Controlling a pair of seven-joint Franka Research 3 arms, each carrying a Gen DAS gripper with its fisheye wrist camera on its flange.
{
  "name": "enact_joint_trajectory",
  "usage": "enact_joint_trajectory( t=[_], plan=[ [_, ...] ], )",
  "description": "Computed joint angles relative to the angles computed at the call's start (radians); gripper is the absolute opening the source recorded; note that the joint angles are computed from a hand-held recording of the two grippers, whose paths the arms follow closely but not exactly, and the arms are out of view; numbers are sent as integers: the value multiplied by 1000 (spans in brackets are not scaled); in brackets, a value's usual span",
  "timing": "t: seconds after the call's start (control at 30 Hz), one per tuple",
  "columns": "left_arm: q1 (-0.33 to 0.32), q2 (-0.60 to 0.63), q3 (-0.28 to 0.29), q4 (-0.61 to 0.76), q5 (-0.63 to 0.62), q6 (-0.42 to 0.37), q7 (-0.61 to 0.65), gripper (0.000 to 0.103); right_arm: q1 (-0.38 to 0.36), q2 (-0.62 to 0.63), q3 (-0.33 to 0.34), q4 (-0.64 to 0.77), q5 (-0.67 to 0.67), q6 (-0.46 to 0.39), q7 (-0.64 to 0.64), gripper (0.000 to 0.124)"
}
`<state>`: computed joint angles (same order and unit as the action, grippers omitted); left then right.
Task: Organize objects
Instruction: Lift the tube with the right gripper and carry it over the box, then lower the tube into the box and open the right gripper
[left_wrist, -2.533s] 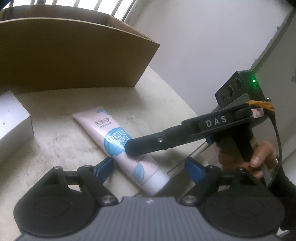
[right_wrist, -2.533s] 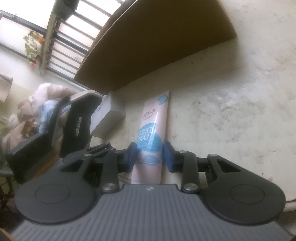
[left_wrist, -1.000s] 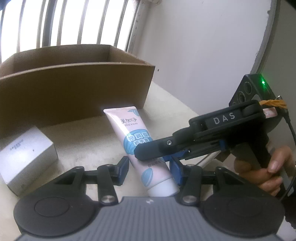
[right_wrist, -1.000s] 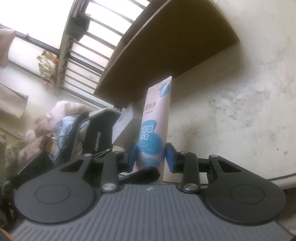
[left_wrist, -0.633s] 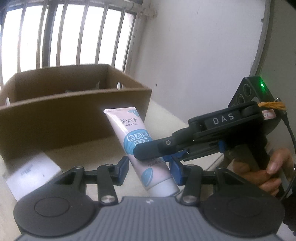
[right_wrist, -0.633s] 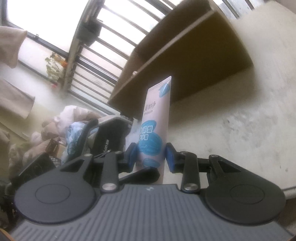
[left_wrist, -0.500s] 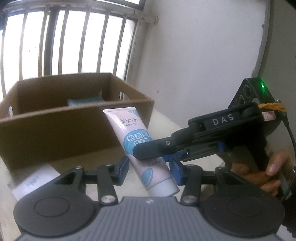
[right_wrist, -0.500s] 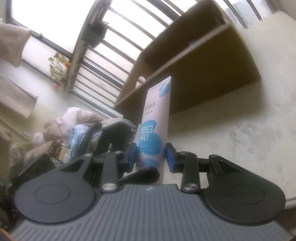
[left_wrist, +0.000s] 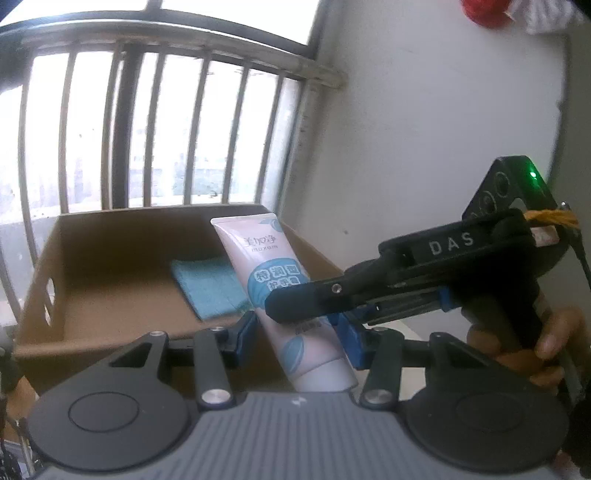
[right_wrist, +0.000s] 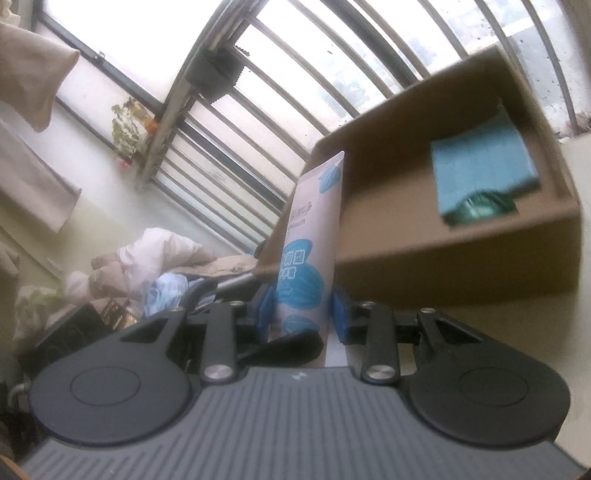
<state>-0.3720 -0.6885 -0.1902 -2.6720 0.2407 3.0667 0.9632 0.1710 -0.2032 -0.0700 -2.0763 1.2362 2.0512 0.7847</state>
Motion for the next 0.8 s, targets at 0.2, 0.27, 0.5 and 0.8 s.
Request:
enact_joint_trajectory(
  t=[0.2, 0.27, 0.5, 0.8],
  plan=[
    [0, 165, 110, 141, -27, -2, 89, 49, 1, 201, 41, 262, -58, -37, 117, 33],
    [-11, 243, 153, 206, -57, -12, 135, 49, -1, 264, 66, 345, -93, -39, 165, 33],
    [-118, 479, 332, 461, -321, -153, 404, 49, -23, 551, 144, 707, -247, -101, 368, 33],
    [-15, 709, 298, 760, -453, -421, 479, 47, -36, 847, 224, 1082, -421, -195, 559, 33]
  ],
)
